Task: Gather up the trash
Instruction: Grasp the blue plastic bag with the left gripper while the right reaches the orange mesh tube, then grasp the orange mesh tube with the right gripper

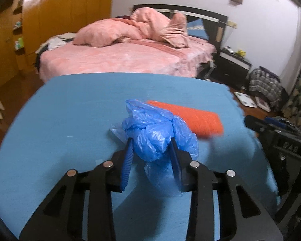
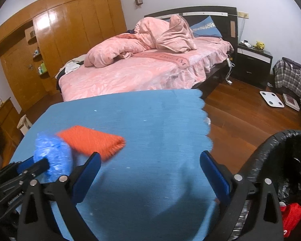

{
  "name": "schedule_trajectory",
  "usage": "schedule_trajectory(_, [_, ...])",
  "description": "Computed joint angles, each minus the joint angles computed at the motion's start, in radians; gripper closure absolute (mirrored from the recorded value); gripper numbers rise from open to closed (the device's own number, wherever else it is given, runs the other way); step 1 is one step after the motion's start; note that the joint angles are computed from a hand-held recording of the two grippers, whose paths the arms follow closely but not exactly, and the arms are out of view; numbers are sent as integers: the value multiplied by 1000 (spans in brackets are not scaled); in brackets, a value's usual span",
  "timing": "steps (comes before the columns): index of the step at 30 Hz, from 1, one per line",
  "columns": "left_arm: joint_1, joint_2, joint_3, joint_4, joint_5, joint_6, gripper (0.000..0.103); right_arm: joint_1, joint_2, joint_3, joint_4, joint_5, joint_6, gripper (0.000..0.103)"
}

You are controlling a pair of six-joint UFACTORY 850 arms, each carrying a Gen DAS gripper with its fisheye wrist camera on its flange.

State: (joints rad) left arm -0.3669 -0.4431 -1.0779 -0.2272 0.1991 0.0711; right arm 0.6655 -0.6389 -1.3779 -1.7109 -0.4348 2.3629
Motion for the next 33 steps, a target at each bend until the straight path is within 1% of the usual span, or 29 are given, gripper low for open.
schedule_trajectory(1, [6, 4, 5, -99, 4, 103, 69, 3, -9, -14, 3, 7, -9, 7])
schedule_trajectory(3, [16, 9, 12, -225, 12, 246, 69, 10, -25, -41, 4, 20, -24, 7])
schedule_trajectory(5, [26, 13, 14, -286, 17, 314, 69, 16, -43, -70, 19, 34, -56, 7])
schedule_trajectory(7, [34, 15, 15, -344, 24, 373, 69, 23, -68, -106, 66, 45, -119, 7])
schedule_trajectory(11, [41, 9, 15, -408, 39, 429, 69, 23, -130, -195, 216, 66, -279, 7])
schedule_trajectory(13, [43, -2, 9, -440, 32, 452, 69, 22, -156, -234, 312, 66, -384, 7])
schedule_trajectory(14, [43, -7, 6, -463, 28, 472, 69, 21, -169, -255, 369, 69, -444, 8])
schedule_trajectory(15, [45, -10, 1, -479, 22, 485, 69, 20, -174, -264, 392, 73, -467, 9])
schedule_trajectory(17, [48, -13, -1, -444, 19, 444, 69, 19, -185, -281, 434, 78, -509, 12])
schedule_trajectory(19, [48, -18, -4, -461, 16, 461, 69, 18, -196, -294, 493, 91, -580, 21])
schedule_trajectory(21, [49, -16, -3, -455, 16, 455, 69, 16, -201, -301, 531, 110, -633, 38])
schedule_trajectory(22, [49, -17, -5, -456, 15, 456, 69, 17, -201, -301, 529, 119, -641, 42])
schedule_trajectory(24, [50, -21, -10, -457, 10, 453, 69, 18, -199, -296, 508, 133, -634, 59])
schedule_trajectory(25, [51, -23, -11, -457, 9, 452, 69, 18, -196, -290, 491, 147, -620, 62])
schedule_trajectory(27, [51, -25, -14, -461, 7, 456, 69, 20, -194, -285, 470, 152, -601, 74])
schedule_trajectory(29, [52, -24, -13, -460, 6, 453, 69, 24, -189, -279, 453, 162, -582, 79])
schedule_trajectory(33, [56, -26, -12, -425, 5, 418, 69, 29, -178, -263, 416, 163, -529, 83])
